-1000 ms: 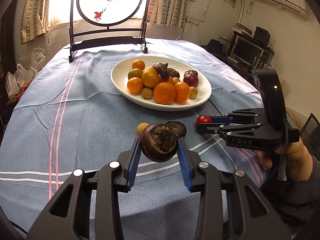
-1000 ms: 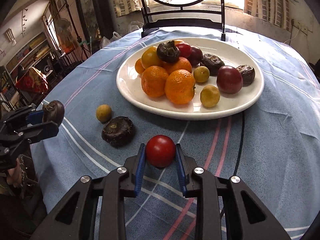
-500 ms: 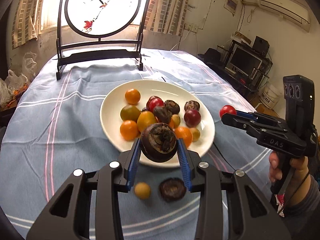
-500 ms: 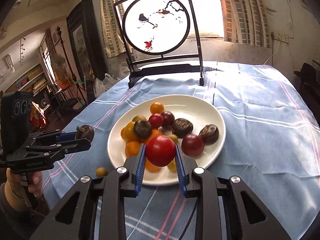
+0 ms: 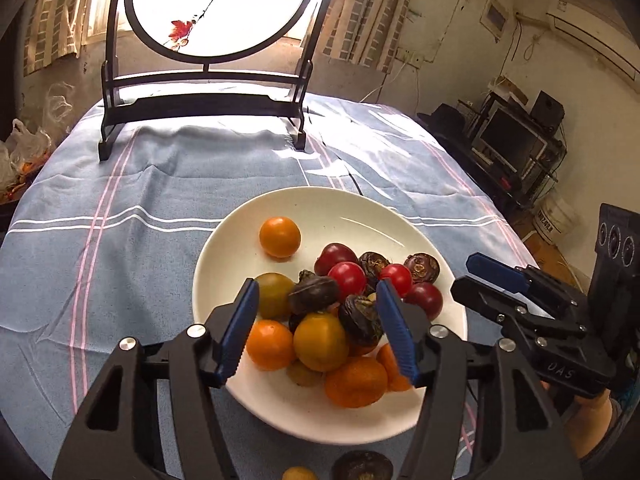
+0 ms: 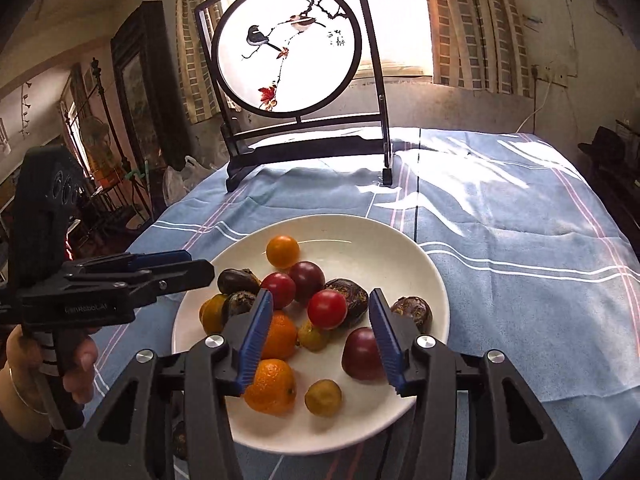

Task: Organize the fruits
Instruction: 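Place the tomato on the plate with the right tool while the left tool places the dried fruit, then grasp the last dried fruit with the right tool while the left tool grasps a yellow lemon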

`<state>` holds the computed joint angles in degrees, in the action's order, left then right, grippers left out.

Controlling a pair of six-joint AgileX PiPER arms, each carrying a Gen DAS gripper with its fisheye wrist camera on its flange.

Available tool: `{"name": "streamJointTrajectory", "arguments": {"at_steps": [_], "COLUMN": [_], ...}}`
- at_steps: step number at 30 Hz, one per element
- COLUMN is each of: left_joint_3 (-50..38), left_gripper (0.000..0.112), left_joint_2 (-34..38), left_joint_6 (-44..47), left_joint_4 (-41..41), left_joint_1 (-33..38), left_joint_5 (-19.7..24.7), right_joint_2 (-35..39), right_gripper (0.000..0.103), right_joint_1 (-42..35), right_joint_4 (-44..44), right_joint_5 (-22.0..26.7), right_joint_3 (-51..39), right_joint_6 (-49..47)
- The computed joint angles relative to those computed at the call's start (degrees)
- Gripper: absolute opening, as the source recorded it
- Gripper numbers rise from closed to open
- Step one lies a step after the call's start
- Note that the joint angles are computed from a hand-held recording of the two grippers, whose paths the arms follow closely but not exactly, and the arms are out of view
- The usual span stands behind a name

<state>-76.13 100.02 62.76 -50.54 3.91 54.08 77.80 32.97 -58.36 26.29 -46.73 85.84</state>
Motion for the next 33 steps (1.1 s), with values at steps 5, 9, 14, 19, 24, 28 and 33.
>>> {"name": "streamJointTrajectory", "arguments": {"at_steps": [5,9,14,19,24,28,33], "left_joint_3": [11.57,20.11,23.50,24.28,24.12,25.36,28.24], "left_gripper": [0.063,0.063,0.063,0.063,0.063,0.063,0.063], "left_joint_2": [-7.95,-11.27,-10.91,-10.01,-9.67,-10.75,-12.81], "left_joint_6": [12.87,21.70,24.69,25.22,25.29,25.57,23.91], "left_joint_4": [-1.08,0.32,1.41,2.91,2.47,2.22,2.38], "left_joint_1": [6.35,11.82,16.08,16.34,16.67,15.26,10.04], "left_joint_5": [2.53,1.66,-0.20,-2.29,-1.49,-2.33,-7.01], "right_joint_2": [-5.14,-2.78,6.23,13.11,15.42,10.32,-1.43], "right_gripper": [0.050,0.050,0.050,0.053,0.043,0.043,0.043], "right_joint_1": [10.47,19.79,23.28,21.49,19.58,22.32,25.53], "right_joint_4": [-0.99,-0.11,4.81,11.44,18.49,8.97,1.74], "right_joint_5": [4.47,5.07,5.29,6.85,4.65,6.70,9.09], "right_joint_3": [5.60,6.13,0.29,-6.21,-7.97,-2.87,8.23], "right_joint_6": [4.63,6.11,0.63,-7.03,-12.18,0.91,15.88]}}
